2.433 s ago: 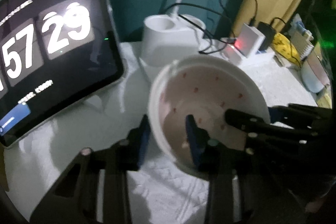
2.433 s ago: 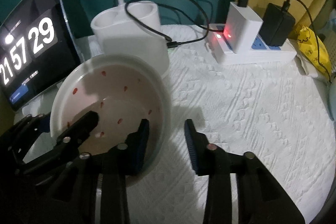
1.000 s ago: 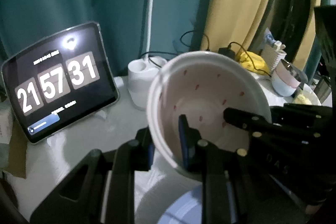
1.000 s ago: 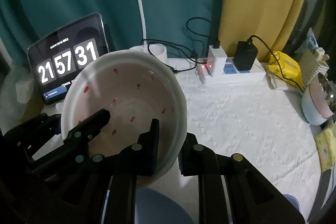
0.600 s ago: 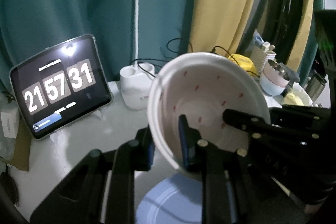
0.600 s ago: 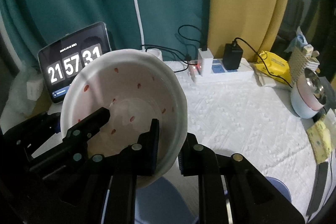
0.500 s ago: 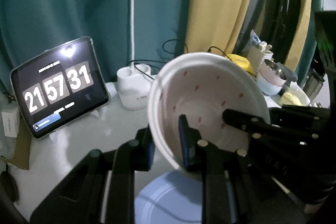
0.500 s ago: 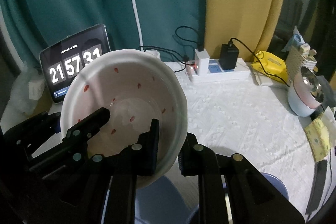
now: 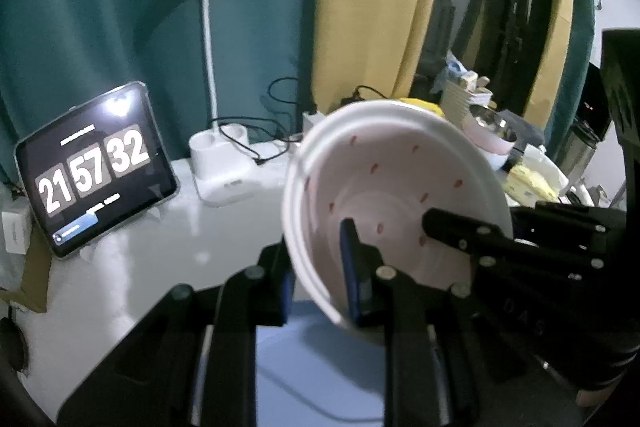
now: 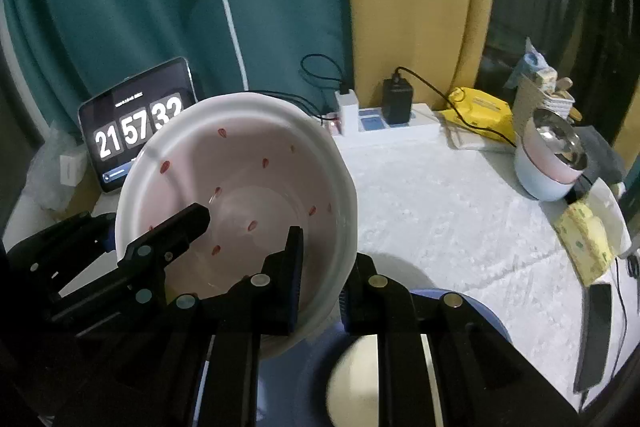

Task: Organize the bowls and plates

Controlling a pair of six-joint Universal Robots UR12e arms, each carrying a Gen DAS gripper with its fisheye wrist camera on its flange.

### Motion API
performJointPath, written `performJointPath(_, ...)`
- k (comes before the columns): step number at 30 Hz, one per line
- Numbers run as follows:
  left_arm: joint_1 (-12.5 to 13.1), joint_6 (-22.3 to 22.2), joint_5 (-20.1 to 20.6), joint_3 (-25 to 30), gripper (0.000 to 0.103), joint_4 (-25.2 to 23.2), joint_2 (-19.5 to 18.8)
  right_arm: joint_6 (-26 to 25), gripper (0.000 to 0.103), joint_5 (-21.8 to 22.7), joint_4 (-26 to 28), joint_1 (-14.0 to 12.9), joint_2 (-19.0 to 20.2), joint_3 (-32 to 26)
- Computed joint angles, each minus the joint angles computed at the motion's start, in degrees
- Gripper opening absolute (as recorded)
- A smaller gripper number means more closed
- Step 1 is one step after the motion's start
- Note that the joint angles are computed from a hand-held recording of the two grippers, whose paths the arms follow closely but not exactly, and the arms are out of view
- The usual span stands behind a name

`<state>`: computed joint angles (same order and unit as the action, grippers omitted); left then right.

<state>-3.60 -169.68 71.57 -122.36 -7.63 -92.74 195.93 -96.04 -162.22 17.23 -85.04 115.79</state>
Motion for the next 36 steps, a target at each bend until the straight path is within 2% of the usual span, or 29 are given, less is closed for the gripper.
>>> performJointPath(20,-5.4,-0.1,1.5,-0.9,0.021,-1.2,0.7,0.0,0.017,1.6,-1.2,-4.2,-6.2,7.5)
performJointPath(36,-8.9,-0.1,4.3,-2.1,0.021,-2.9,-0.1,0.7,0.017,4.6,-0.4,-7.2,-8.6,12.3)
